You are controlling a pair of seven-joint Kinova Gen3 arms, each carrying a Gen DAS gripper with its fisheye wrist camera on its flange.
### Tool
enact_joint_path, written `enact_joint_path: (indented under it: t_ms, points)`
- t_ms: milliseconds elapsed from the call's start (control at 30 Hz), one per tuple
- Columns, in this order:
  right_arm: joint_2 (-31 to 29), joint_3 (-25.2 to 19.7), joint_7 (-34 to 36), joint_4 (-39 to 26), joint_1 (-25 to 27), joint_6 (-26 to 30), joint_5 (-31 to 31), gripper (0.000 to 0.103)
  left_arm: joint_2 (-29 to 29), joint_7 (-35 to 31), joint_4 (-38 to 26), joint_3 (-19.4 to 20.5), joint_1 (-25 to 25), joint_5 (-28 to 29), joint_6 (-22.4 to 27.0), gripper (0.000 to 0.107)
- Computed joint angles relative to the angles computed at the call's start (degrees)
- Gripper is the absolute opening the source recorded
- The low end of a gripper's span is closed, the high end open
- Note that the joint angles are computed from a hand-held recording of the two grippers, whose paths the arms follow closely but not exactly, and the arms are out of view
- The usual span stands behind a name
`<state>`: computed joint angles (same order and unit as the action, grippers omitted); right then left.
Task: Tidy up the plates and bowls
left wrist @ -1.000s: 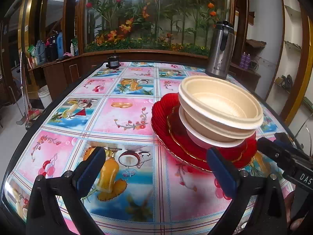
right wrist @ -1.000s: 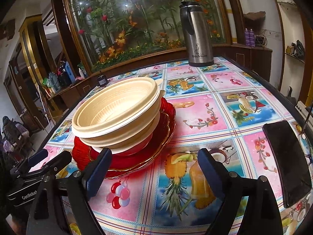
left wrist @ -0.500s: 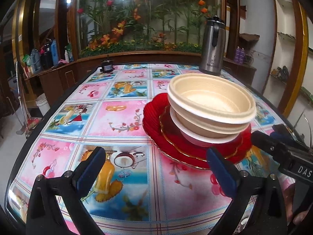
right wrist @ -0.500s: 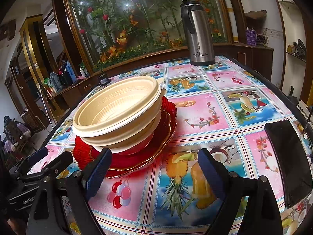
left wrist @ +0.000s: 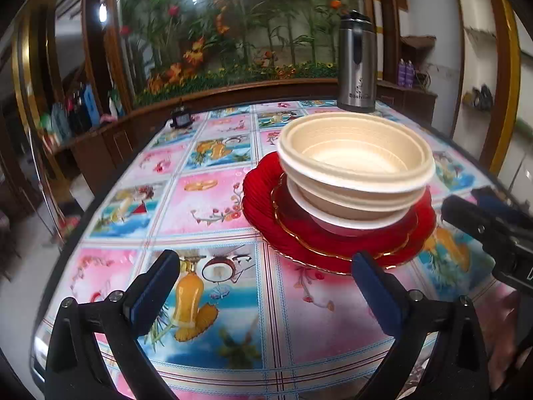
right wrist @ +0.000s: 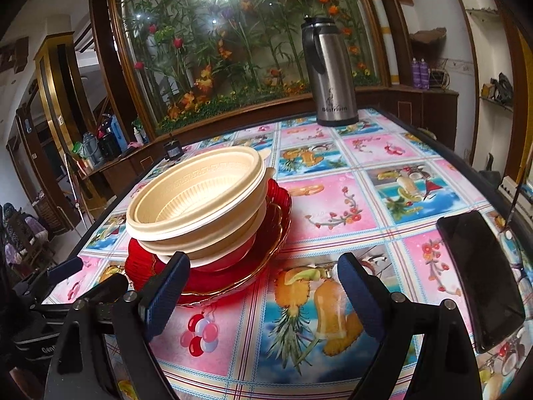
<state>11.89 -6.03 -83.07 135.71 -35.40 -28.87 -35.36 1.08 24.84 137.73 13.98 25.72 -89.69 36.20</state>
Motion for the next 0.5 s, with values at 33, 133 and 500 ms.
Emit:
enact_joint_path:
  t_ms: [33,133,500]
  points:
    - [-0.07,0.31,1.24,-0.15,-0.62,0.07,-1.22,0.096,1.08,-1.29,-0.54,0.36,1.24,0.87,1.91,0.102]
    - [0.01,0.79,3.97,-0.65,-1.65,0.28,-3.95,0.097,1.96,-1.69,-0.64,1.48,2.53,1.04,4.62,0.102]
    - [0.34,0.60,1.82,-1.03,0.00,1.47,-2.14,0.097,0.38,-5.11,-1.12,-1.11,-0.06,4.18,-0.71,0.102]
